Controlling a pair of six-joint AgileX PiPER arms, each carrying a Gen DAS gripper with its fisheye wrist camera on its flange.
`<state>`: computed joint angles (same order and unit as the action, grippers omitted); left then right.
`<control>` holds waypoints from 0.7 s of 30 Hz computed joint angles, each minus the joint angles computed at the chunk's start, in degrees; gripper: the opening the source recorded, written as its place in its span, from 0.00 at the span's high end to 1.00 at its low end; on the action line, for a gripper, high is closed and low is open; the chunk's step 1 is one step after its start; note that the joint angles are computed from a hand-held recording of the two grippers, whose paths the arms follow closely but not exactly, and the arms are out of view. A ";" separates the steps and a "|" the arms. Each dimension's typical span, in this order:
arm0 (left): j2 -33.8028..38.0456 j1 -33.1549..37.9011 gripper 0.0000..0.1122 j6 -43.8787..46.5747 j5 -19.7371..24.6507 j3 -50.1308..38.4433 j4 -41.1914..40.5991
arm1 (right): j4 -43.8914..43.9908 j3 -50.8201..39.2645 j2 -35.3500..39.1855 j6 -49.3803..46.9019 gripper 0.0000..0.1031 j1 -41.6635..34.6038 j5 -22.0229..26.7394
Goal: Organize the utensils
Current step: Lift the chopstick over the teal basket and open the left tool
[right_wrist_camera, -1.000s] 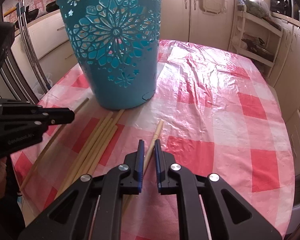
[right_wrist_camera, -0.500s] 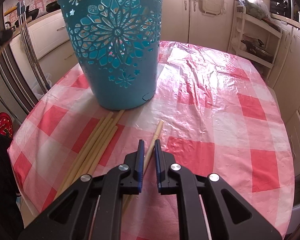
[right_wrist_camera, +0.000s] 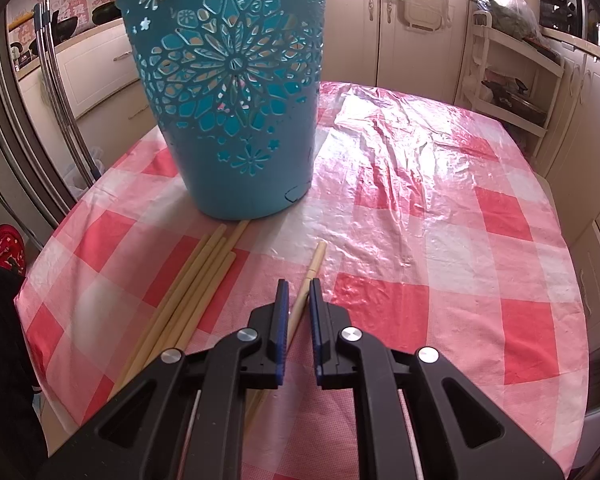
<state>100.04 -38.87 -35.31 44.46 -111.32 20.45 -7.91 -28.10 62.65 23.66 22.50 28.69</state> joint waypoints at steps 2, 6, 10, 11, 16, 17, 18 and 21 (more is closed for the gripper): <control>4.35 0.24 0.96 -3.11 0.14 -4.27 2.19 | -0.67 -0.04 0.20 0.58 0.90 0.42 -0.14; 10.99 1.57 0.96 -6.47 -0.21 -9.37 3.15 | -1.83 -0.25 0.45 1.73 0.89 1.43 0.02; 14.47 2.51 0.96 -7.27 -0.77 -10.52 2.26 | -1.55 -0.23 0.35 1.16 0.89 1.39 0.08; 14.82 2.39 0.96 -7.63 -1.06 -10.22 2.76 | -1.55 -0.23 0.35 1.16 0.89 1.39 0.08; 14.80 0.83 0.96 -8.26 -1.85 -6.76 5.94 | -3.23 -0.17 0.41 3.06 0.89 2.56 0.07; 14.65 0.59 0.96 -8.17 -1.80 -6.08 6.25 | -3.48 -0.13 0.43 3.52 0.89 2.80 0.03; 14.61 0.45 0.96 -7.90 -1.61 -5.54 6.40 | -3.62 -0.07 0.38 3.72 0.89 2.89 0.01; 13.47 0.21 0.95 -6.69 -1.24 -2.70 5.83 | -4.36 -0.01 0.34 4.36 0.89 3.14 0.05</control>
